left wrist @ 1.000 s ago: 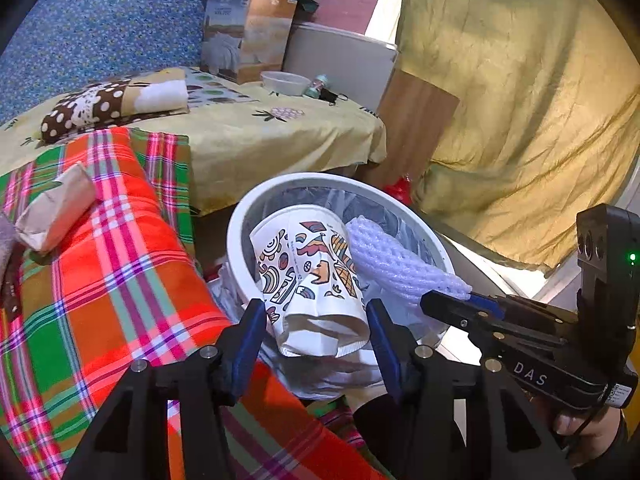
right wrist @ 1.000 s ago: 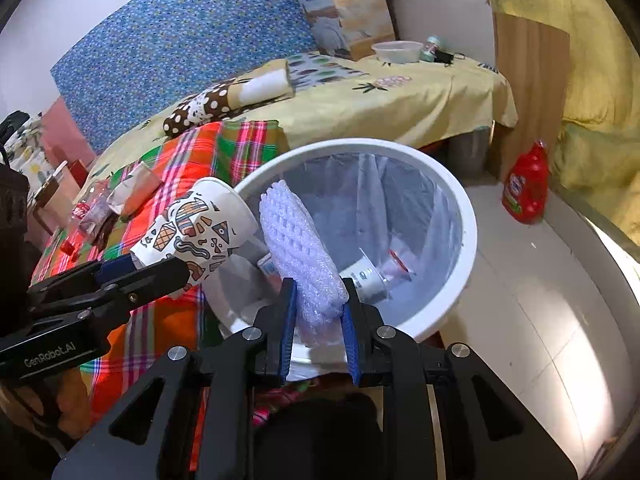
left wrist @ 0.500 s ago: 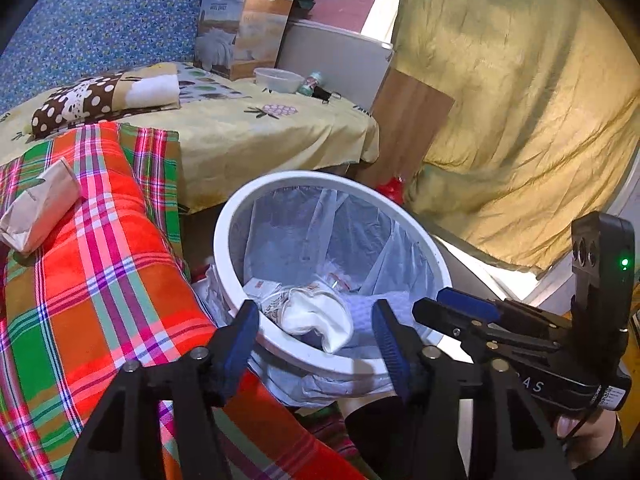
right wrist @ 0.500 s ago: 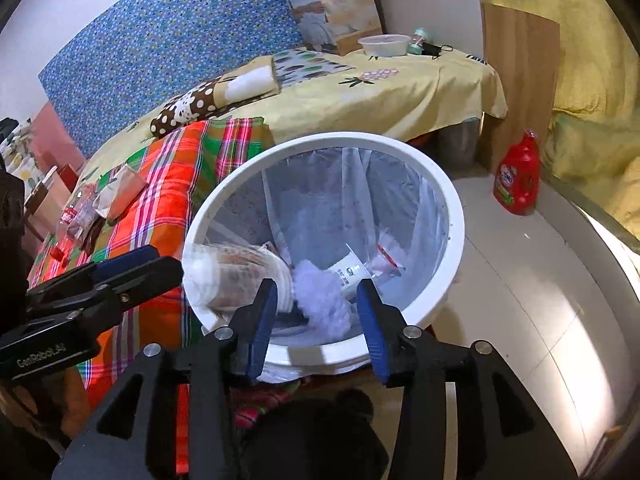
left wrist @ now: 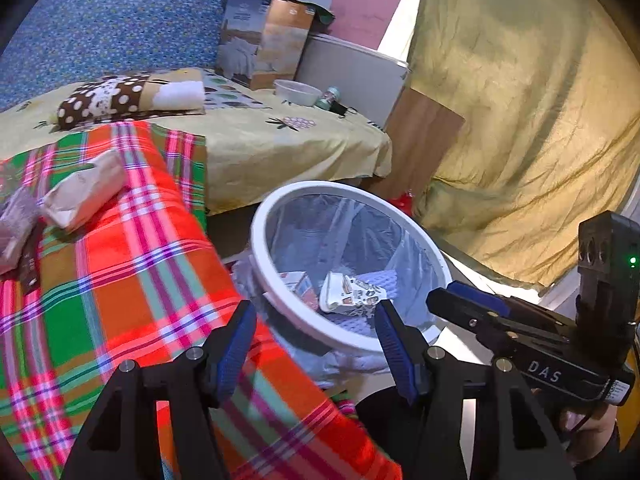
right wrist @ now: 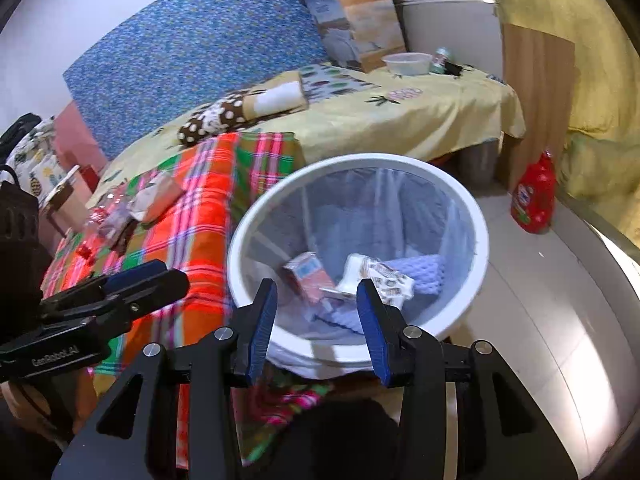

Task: Collect trash
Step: 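Move both open tools back over the plaid cloth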

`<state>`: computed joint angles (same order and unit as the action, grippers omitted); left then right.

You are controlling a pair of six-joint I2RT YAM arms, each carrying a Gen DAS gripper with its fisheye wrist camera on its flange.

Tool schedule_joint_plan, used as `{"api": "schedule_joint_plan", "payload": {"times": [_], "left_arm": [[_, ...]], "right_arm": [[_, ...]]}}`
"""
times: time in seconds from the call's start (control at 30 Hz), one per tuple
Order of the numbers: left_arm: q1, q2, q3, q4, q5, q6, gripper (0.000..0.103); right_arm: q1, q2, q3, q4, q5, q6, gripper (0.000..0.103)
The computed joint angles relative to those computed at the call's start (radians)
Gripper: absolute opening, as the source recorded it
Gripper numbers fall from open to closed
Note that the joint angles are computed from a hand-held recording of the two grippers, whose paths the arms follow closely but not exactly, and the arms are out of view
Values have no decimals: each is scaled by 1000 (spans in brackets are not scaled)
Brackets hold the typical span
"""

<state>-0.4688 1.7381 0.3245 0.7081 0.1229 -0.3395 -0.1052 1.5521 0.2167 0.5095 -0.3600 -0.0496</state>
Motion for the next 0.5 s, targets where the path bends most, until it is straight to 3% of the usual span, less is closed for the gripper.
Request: {"api": "schedule_joint_plan", "payload": {"times": [0.5], "left_arm": [[128,-204,-224,31,-50,4,58]], "right_arm": [[203,-26,-47,97,10,94,44]]}}
